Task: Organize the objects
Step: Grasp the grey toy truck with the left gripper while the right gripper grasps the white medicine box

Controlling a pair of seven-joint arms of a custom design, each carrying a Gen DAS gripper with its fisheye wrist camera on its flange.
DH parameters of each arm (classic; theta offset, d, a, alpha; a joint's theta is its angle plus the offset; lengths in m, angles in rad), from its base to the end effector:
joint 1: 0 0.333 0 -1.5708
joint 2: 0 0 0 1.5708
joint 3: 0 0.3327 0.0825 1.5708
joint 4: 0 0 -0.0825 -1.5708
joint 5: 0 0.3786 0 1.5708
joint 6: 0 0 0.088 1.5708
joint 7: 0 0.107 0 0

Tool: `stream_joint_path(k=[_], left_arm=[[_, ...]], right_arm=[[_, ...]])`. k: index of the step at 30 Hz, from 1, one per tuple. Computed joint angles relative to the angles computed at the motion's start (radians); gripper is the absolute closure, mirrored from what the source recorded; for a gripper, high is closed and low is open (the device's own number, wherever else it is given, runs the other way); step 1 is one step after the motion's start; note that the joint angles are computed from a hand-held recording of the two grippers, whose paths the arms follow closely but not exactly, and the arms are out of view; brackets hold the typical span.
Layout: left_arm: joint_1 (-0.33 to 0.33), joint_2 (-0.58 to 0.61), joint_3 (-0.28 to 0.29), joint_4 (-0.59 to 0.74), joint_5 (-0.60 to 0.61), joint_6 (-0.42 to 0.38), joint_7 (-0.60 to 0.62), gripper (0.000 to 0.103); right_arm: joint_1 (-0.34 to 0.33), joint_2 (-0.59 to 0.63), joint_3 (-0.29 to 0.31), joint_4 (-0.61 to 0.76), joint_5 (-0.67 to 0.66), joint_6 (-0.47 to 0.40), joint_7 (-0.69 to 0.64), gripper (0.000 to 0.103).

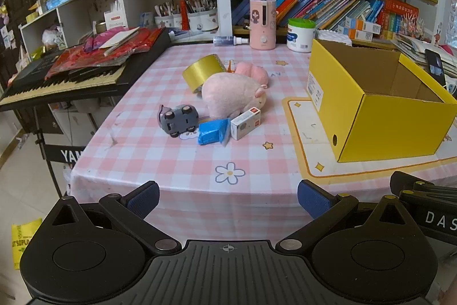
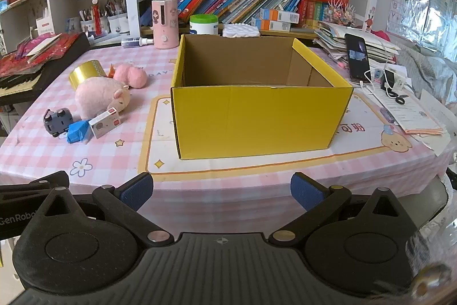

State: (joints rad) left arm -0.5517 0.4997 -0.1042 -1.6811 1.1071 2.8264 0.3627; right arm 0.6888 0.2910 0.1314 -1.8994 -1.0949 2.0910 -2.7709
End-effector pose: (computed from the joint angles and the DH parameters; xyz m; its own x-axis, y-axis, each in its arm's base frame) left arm 0.5409 -0.4588 0.3846 -0.3472 -0.9363 -0.0520 -0.6153 0.2693 -0.7408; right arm 0.4605 0.4220 0.3816 -0.4850 -0.8742 0.0232 -0.5688 0.2952 -0.7677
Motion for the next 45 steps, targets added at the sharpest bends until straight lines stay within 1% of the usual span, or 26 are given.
stream_joint_path(k=[7,14,17,21,24,27,28,29,30,32,34,36,39,42,44,45], left_arm=[[0.008,0.001,-0.004,-0.001,-0.015,0.008,0.018,0.0],[0.017,-0.004,0.005,-0.018,-0.016,0.033,-0.003,0.001],[0.013,-0.013,0.021,-0.029,0.009,0.042,-0.039,0.001],[0.029,-0.019,0.021,-0.041,0.01,0.039,-0.058,0.001],[0.04,-0.028,0.023,-0.053,0.011,0.04,-0.079,0.001],[0.049,-0.032,0.032,-0.061,0.026,0.052,-0.12,0.001],[0.053,-0.033,0.04,-0.062,0.04,0.066,-0.143,0.001],[0.053,-0.035,0.053,-0.064,0.065,0.09,-0.184,0.0],[0.047,-0.036,0.078,-0.063,0.109,0.121,-0.26,0.0],[0.04,-0.038,0.108,-0.056,0.179,0.137,-0.397,0.0],[0.062,-0.03,0.096,-0.046,0.189,0.135,-0.433,0.0],[0.091,-0.014,0.069,-0.034,0.145,0.122,-0.393,0.0],[0.108,0.013,0.055,-0.007,0.096,0.107,-0.329,0.0],[0.113,0.051,0.057,0.044,0.066,0.126,-0.275,0.0],[0.109,0.081,0.059,0.09,0.034,0.119,-0.233,0.0],[0.115,0.097,0.05,0.114,0.003,0.113,-0.195,0.0]], right_arm=[[0.001,0.003,-0.002,0.004,-0.006,0.007,0.002,0.0],[0.002,0.01,-0.003,0.009,-0.014,0.022,-0.002,0.0],[0.005,0.018,-0.006,0.021,-0.031,0.033,-0.012,0.002],[0.009,0.04,-0.011,0.051,-0.039,0.048,-0.037,0.002],[0.011,0.064,-0.014,0.083,-0.022,0.057,-0.084,0.002],[0.017,0.077,-0.023,0.099,-0.034,0.091,-0.114,0.002],[0.018,0.082,-0.026,0.102,-0.043,0.106,-0.122,0.002],[0.019,0.086,-0.029,0.107,-0.051,0.123,-0.131,0.004],[0.017,0.091,-0.032,0.109,-0.06,0.151,-0.143,0.008],[0.014,0.101,-0.039,0.117,-0.07,0.197,-0.157,0.011],[0.011,0.113,-0.048,0.126,-0.076,0.239,-0.169,0.017],[0.005,0.132,-0.056,0.145,-0.075,0.28,-0.185,0.029],[-0.006,0.163,-0.072,0.175,-0.068,0.349,-0.217,0.037],[-0.017,0.204,-0.092,0.221,-0.058,0.414,-0.266,0.042],[-0.022,0.23,-0.108,0.254,-0.048,0.448,-0.307,0.043],[-0.025,0.244,-0.116,0.271,-0.041,0.462,-0.329,0.043]])
